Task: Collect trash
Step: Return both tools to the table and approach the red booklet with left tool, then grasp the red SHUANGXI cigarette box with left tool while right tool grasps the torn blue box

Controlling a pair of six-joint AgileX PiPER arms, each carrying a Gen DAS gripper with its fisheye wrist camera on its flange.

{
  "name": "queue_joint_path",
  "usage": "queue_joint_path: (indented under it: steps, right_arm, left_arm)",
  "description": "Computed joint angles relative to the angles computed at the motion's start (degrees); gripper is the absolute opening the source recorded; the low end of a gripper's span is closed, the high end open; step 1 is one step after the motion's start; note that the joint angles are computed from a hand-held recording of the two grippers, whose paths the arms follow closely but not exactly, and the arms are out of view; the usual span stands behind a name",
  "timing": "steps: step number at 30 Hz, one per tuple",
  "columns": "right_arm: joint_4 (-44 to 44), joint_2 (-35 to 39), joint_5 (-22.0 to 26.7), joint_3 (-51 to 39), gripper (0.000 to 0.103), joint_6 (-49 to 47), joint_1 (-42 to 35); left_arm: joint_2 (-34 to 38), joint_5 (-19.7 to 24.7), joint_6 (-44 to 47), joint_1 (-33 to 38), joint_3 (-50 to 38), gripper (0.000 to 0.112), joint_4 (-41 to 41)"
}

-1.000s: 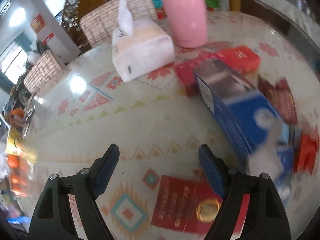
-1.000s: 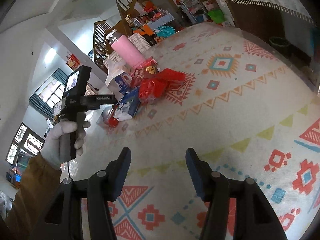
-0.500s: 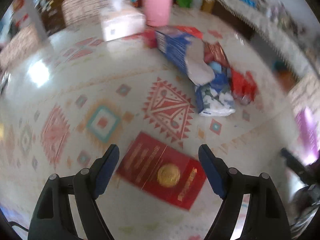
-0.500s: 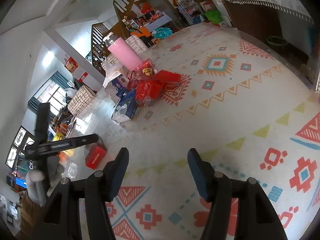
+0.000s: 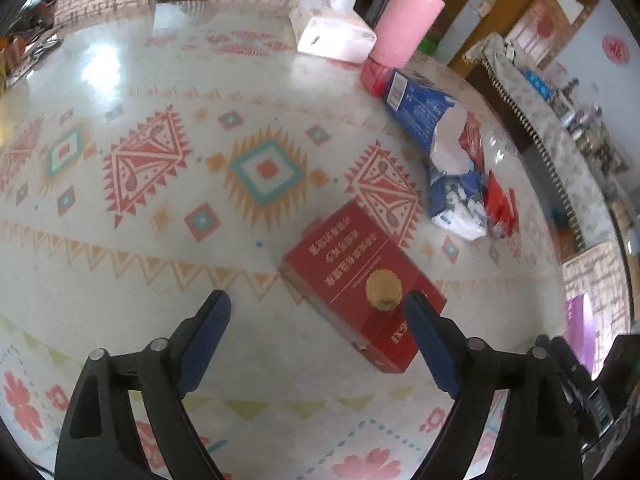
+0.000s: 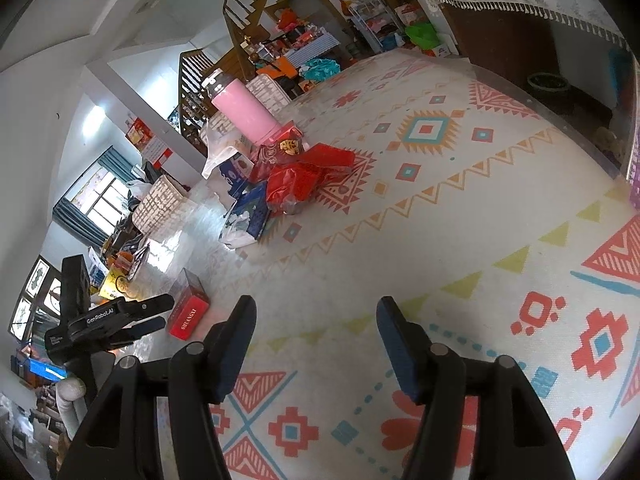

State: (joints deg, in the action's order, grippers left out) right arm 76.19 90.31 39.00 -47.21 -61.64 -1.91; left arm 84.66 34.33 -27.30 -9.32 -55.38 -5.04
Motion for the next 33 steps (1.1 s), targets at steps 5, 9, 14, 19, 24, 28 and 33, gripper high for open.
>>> queue_joint_path:
  steps: [5, 9, 14, 19, 24, 28, 33]
  right_arm:
    - [0.12, -0.09, 0.01, 0.14, 0.068, -0.11, 0.0]
    - [0.08, -0.21, -0.04, 0.23, 0.068, -0.1, 0.02]
    - [0.12, -0.14, -0.06, 0.2, 0.068, -0.16, 0.02]
    - [-0.04, -0.29, -0.15, 0.28, 0.069, -0.15, 0.05]
    - [-0.48, -0.58, -0.25, 0.27, 0.07, 0.1, 0.13]
    - [-0.49, -0.67, -0.24, 0.32, 0.07, 0.12, 0.08]
    - [-0.45, -0.64, -0.34, 0.34, 0.07, 0.08, 0.18]
  left_arm:
    - [1.9, 0.13, -6.28, -4.61, -1.71, 0.092, 6.55]
    - [3.61, 1.02, -10.05, -8.44, -3.55, 0.094, 11.93]
    - [5.78, 3.48, -15.17, -9.1, -6.44, 0.099, 13.23]
    - [9.18, 6.62, -19.33, -9.57, -10.98, 0.103, 14.35]
    - [12.73, 9.96, -20.63, -9.86, -16.23, 0.103, 13.73]
    - [13.53, 8.31, -18.06, -11.16, -16.78, 0.099, 13.89]
    - [8.99, 3.43, 1.53, -9.19, -12.03, 0.046, -3.04]
